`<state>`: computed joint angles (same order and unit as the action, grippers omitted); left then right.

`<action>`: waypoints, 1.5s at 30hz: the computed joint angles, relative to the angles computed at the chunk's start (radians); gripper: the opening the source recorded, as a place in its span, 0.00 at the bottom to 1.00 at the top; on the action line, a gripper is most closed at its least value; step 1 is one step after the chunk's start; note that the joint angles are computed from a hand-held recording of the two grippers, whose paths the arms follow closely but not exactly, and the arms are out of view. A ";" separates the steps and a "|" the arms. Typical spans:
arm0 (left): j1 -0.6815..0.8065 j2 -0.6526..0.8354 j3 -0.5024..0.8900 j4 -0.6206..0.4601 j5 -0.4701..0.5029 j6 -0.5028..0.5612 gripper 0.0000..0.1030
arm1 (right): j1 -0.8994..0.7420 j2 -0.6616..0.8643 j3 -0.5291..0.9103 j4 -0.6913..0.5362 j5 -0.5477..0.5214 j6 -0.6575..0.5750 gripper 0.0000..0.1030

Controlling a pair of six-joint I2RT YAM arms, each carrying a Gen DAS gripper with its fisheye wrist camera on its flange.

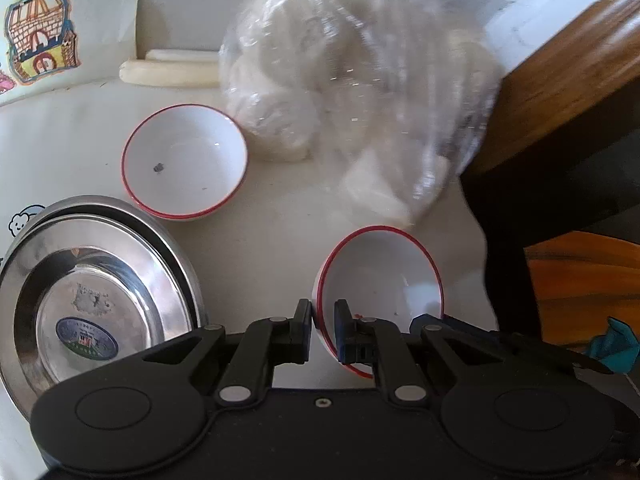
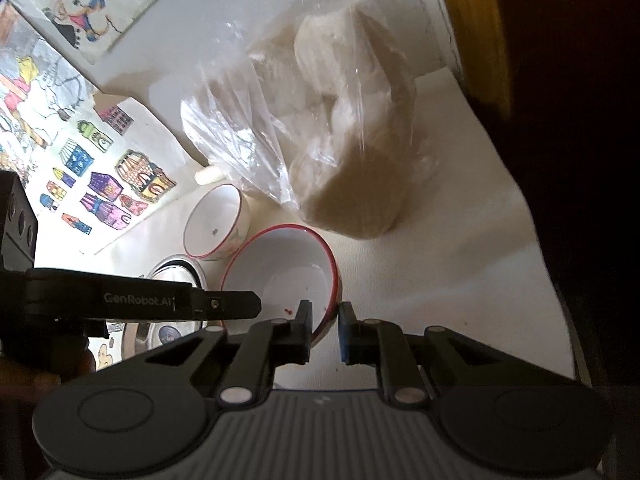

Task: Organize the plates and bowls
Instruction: 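Close both grippers on the white bowl's rim, then lift the white bowl with both grippers and lower it into the steel bowl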

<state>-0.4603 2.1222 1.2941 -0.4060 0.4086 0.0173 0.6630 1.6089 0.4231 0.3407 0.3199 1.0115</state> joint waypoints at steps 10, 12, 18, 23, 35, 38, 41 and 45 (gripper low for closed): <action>0.017 -0.120 -0.113 0.003 0.067 0.038 0.12 | 0.145 -0.163 -0.017 -0.188 0.124 0.097 0.15; 0.040 -0.143 -0.138 -0.008 0.084 0.058 0.12 | 0.182 -0.182 -0.011 -0.228 0.144 0.118 0.16; 0.077 -0.201 -0.207 -0.044 0.112 0.096 0.12 | 0.269 -0.211 0.007 -0.322 0.164 0.166 0.16; 0.093 -0.212 -0.231 -0.063 0.121 0.126 0.12 | 0.299 -0.203 0.019 -0.344 0.149 0.176 0.16; 0.127 -0.227 -0.271 -0.106 0.113 0.183 0.12 | 0.344 -0.195 0.035 -0.364 0.116 0.172 0.16; 0.131 -0.228 -0.278 -0.114 0.106 0.190 0.12 | 0.347 -0.188 0.037 -0.362 0.102 0.171 0.16; 0.130 -0.224 -0.282 -0.123 0.097 0.196 0.12 | 0.350 -0.182 0.039 -0.362 0.088 0.169 0.16; 0.125 -0.213 -0.279 -0.139 0.080 0.197 0.12 | 0.340 -0.175 0.035 -0.359 0.052 0.158 0.16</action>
<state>-0.3351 1.9094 1.0148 -0.5451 0.4888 0.2145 1.0033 1.4338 0.4579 -0.0182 0.3721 1.1694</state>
